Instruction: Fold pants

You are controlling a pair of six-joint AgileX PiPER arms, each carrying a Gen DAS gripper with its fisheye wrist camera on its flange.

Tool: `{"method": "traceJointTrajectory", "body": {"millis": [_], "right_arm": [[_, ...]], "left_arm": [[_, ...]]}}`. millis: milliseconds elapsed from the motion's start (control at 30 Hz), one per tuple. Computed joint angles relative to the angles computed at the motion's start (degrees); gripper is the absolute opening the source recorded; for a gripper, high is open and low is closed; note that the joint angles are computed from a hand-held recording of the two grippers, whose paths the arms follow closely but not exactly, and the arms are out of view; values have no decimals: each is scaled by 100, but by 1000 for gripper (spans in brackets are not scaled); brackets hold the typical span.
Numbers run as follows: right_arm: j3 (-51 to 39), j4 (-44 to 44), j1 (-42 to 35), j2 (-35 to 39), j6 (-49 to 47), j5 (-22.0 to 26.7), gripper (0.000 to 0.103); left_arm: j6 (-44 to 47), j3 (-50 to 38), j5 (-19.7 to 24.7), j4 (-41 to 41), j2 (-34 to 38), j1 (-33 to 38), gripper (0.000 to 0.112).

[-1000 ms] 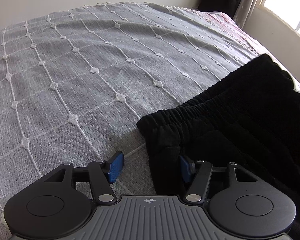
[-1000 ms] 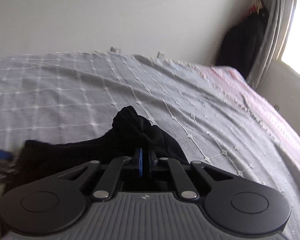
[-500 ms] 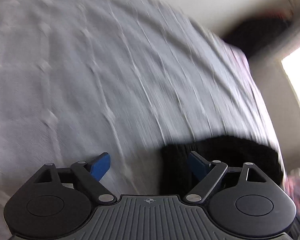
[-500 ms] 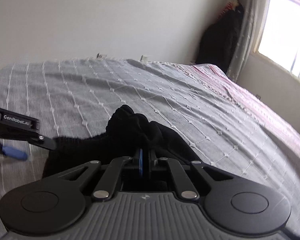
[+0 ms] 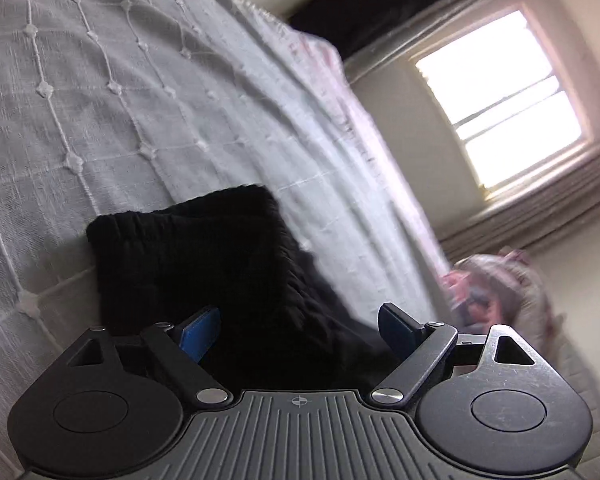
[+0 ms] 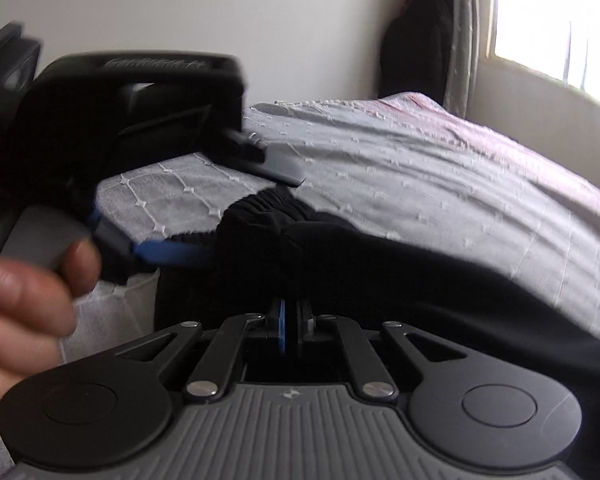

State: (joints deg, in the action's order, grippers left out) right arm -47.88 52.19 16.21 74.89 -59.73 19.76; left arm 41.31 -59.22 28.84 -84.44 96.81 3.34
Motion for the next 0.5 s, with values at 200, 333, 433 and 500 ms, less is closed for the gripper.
{"method": "traceJointTrajectory", "body": {"millis": [200, 333, 433, 500], "right_arm": [[126, 399, -231, 84, -442, 168, 21], [-233, 860, -1303, 216, -906, 1527, 31], [-706, 1223, -2960, 391, -1041, 2848, 78], [-1285, 1148, -4106, 776, -524, 3145, 92]], "left_arm": [[-2022, -491, -605, 2379, 310, -518, 34], [-2417, -496, -522, 2750, 277, -408, 25], [-2291, -474, -398, 2706, 233, -246, 23], [-2259, -477, -292, 2614, 250, -182, 23]]}}
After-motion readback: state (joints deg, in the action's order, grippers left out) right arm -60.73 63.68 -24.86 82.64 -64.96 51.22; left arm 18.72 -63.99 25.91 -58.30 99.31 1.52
